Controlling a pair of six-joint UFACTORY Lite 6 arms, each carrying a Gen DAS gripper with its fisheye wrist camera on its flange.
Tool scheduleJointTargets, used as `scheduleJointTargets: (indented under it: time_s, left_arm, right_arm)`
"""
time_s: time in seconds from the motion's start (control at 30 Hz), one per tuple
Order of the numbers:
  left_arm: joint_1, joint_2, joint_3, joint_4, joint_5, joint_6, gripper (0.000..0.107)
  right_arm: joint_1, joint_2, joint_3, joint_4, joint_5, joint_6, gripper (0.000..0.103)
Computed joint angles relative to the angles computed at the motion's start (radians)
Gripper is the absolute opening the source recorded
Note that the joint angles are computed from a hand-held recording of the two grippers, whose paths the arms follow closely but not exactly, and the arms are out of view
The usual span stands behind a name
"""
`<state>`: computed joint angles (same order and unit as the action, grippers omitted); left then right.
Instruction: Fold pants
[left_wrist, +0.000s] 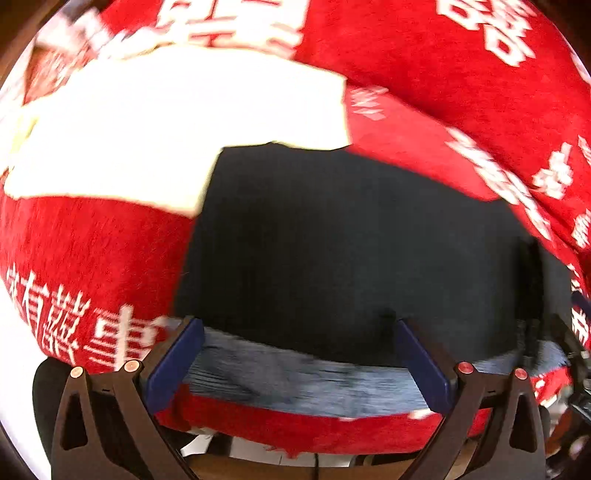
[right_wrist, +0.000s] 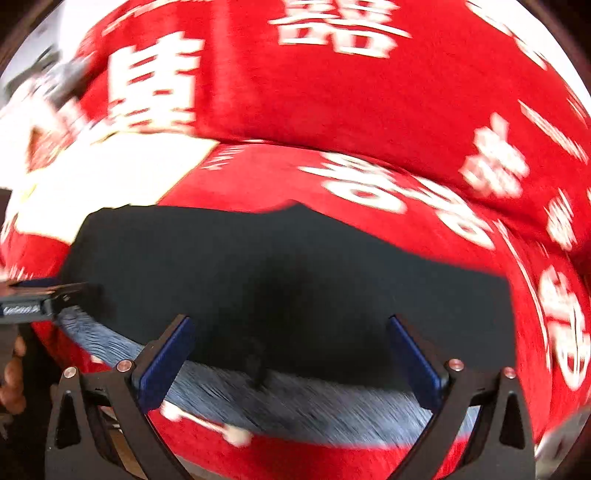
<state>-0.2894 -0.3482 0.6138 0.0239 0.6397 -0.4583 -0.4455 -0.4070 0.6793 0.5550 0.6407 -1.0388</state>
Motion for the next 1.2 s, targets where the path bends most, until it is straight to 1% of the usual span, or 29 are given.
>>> scheduleJointTargets:
  time_s: [0.03,0.07,0.1,0.17,0.23,0.27,0.37,0.4,0.43,0.53,0.57,0.67,0.73,0.8,0.83,0.87,0.9,0.97,1.0,1.07,1.1,1.13,1.17,1.2]
  left_arm:
    - [0.041,0.005,-0.029,-0.053,-0.012,0.075,0.103]
    - [0.094,-0.024,-0.077,-0.147,-0.042,0.179,0.103]
    - [0.155,-0.065,-0.113,-0.228,-0.044,0.284,0.103]
    - [0.238,-0.111,-0.156,-0.333,-0.019,0.44,0.103]
    - [0.322,-0.106,-0.176,-0.452,0.006,0.596,0.103]
    - [0.359,-0.097,-0.177,-0.495,0.021,0.658,0.103]
    - [0.386,-0.145,-0.2,-0.505,0.048,0.7,0.103]
    - [0.345,-0.124,-0.186,-0.503,0.018,0.668,0.103]
    - [0.321,-0.083,-0.17,-0.514,-0.015,0.665,0.103]
    - [0.32,-0.072,-0.164,-0.534,-0.02,0.692,0.103]
    - [0.305,-0.022,-0.139,-0.563,-0.057,0.712,0.103]
    - [0.307,-0.016,-0.139,-0.577,-0.061,0.737,0.103]
    - [0.308,-0.02,-0.142,-0.587,-0.061,0.75,0.103]
    - [0.313,-0.025,-0.142,-0.593,-0.051,0.763,0.103]
    - [0.315,-0.021,-0.141,-0.599,-0.051,0.771,0.103]
    - [0.318,0.0,-0.133,-0.613,-0.059,0.791,0.103]
    - [0.323,-0.003,-0.135,-0.618,-0.056,0.801,0.103]
    - [0.321,0.011,-0.131,-0.632,-0.064,0.814,0.103]
    - [0.321,0.032,-0.122,-0.644,-0.072,0.828,0.103]
    - [0.333,0.047,-0.111,-0.661,-0.063,0.858,0.103]
    - [0.343,0.066,-0.099,-0.676,-0.055,0.885,0.103]
    - [0.36,0.07,-0.092,-0.685,-0.039,0.909,0.103]
    - [0.384,0.087,-0.078,-0.707,-0.016,0.95,0.103]
    - [0.409,0.101,-0.066,-0.729,0.002,0.994,0.103]
  right_arm:
    - [0.087,0.068,0.046,0.007,-0.009,-0.007,0.103]
    - [0.132,0.117,0.083,0.002,-0.01,-0.001,0.103]
    - [0.194,0.181,0.129,-0.003,-0.008,0.008,0.103]
    - [0.309,0.332,0.255,-0.028,0.015,0.034,0.103]
    - [0.418,0.501,0.408,-0.066,0.065,0.065,0.103]
    - [0.464,0.557,0.455,-0.099,0.078,0.089,0.103]
    - [0.566,0.725,0.6,-0.205,0.103,0.141,0.103]
    - [0.587,0.78,0.649,-0.239,0.12,0.154,0.103]
    - [0.599,0.849,0.718,-0.247,0.164,0.143,0.103]
    - [0.589,0.983,0.888,-0.216,0.303,0.1,0.103]
    - [0.591,1.017,0.93,-0.22,0.337,0.094,0.103]
    - [0.599,1.123,1.067,-0.232,0.448,0.097,0.103]
    - [0.604,1.175,1.136,-0.234,0.497,0.105,0.103]
    - [0.62,1.19,1.164,-0.251,0.53,0.099,0.102]
    - [0.628,1.185,1.166,-0.255,0.545,0.089,0.097]
    - [0.634,1.187,1.182,-0.255,0.553,0.088,0.089]
    - [0.636,1.162,1.156,-0.265,0.548,0.071,0.085]
    - [0.645,1.11,1.103,-0.289,0.522,0.048,0.07]
    - [0.648,1.081,1.072,-0.298,0.504,0.034,0.065]
    - [0.654,1.021,1.008,-0.315,0.457,0.02,0.05]
    - [0.659,0.987,0.971,-0.327,0.424,0.016,0.045]
    - [0.663,0.937,0.918,-0.335,0.38,0.009,0.036]
    - [0.665,0.893,0.873,-0.338,0.345,-0.004,0.032]
    - [0.667,0.836,0.812,-0.335,0.298,-0.024,0.031]
